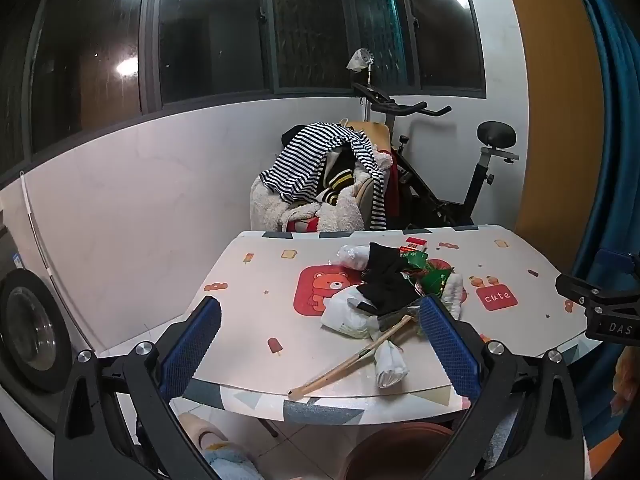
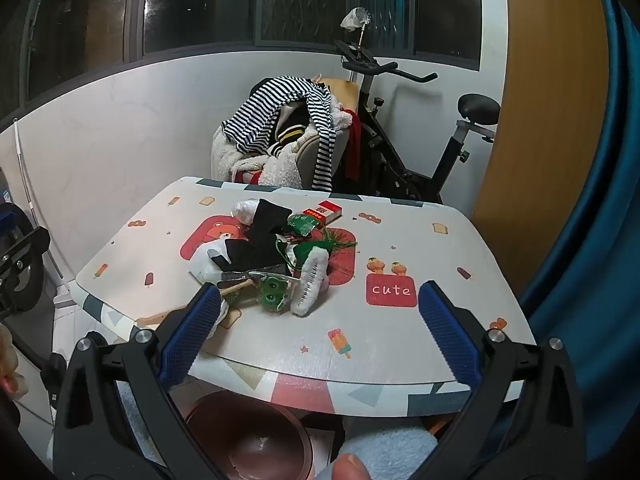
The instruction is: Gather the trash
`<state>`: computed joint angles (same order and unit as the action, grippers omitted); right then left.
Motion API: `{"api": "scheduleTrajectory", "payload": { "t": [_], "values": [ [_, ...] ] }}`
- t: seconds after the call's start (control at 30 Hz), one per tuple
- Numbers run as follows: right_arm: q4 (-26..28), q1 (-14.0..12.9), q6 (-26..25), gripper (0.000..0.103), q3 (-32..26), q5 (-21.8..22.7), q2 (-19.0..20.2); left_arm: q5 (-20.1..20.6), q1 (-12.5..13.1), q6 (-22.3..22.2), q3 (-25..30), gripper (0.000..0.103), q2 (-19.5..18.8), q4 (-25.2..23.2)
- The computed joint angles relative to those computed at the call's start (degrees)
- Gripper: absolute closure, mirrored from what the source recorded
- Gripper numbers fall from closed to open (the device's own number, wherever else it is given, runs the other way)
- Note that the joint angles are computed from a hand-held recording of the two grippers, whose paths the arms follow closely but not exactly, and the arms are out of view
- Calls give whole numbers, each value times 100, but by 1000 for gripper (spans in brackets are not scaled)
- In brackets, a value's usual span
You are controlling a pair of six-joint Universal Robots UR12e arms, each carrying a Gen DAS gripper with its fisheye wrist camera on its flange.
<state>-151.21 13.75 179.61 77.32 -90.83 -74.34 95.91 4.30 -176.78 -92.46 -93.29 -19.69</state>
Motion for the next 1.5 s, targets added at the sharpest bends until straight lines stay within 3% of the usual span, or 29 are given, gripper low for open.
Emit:
{"api": "scheduleTrajectory", "payload": {
  "t": [1.5],
  "values": [
    [59, -3, 2, 6, -31, -61, -37, -49, -27, 39, -3, 6, 40, 20]
  ]
}}
